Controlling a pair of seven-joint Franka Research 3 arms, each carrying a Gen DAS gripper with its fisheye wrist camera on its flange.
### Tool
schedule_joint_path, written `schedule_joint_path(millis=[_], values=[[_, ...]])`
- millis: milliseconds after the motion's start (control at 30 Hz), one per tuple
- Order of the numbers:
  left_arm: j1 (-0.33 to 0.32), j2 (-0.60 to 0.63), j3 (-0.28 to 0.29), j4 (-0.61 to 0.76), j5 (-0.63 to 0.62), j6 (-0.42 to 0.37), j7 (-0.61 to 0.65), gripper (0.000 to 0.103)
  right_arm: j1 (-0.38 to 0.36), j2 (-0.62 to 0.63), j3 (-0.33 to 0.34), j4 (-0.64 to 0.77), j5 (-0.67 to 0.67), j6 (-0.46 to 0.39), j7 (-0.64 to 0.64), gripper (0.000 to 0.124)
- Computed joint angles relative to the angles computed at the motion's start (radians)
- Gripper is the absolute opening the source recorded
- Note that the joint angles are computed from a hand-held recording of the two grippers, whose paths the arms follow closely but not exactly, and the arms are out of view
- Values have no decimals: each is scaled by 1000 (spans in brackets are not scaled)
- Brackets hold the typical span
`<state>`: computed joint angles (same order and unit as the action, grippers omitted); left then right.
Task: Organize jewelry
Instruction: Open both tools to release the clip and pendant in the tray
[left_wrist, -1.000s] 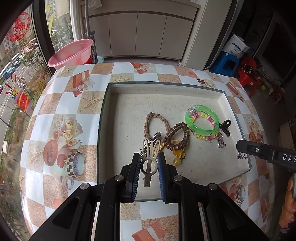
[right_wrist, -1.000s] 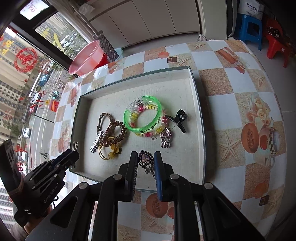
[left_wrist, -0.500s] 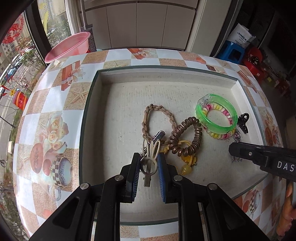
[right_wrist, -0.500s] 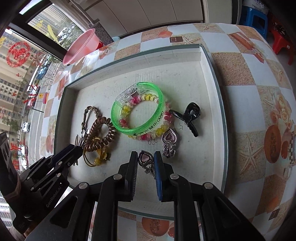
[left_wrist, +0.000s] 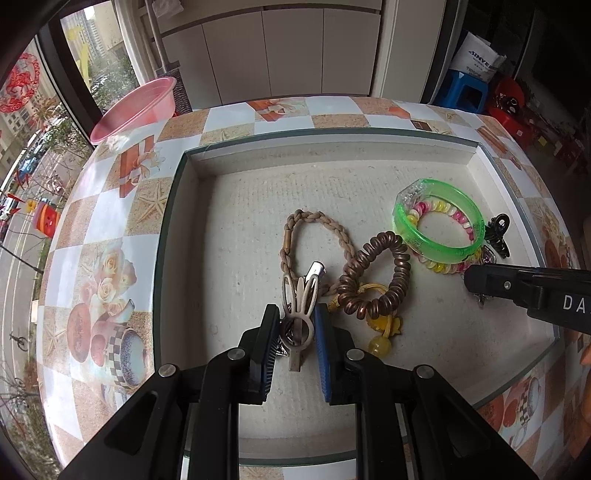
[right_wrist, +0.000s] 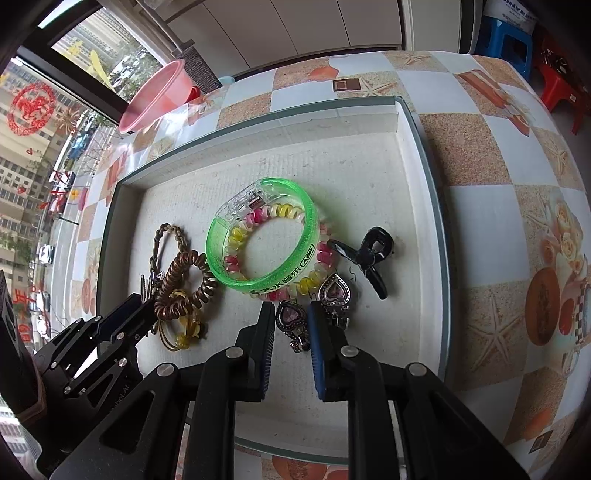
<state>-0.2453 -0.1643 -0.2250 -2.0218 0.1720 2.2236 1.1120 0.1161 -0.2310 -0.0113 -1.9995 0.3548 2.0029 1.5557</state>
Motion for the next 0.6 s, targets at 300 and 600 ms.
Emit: schedule_joint_path(millis=[300, 600], values=[[-3, -2, -3, 6, 8, -16, -9, 32, -7, -11, -14, -5, 52, -17, 8, 42], [-5, -5, -11, 17, 34, -23, -26, 94, -17, -34, -20, -14, 74, -22, 30, 42]])
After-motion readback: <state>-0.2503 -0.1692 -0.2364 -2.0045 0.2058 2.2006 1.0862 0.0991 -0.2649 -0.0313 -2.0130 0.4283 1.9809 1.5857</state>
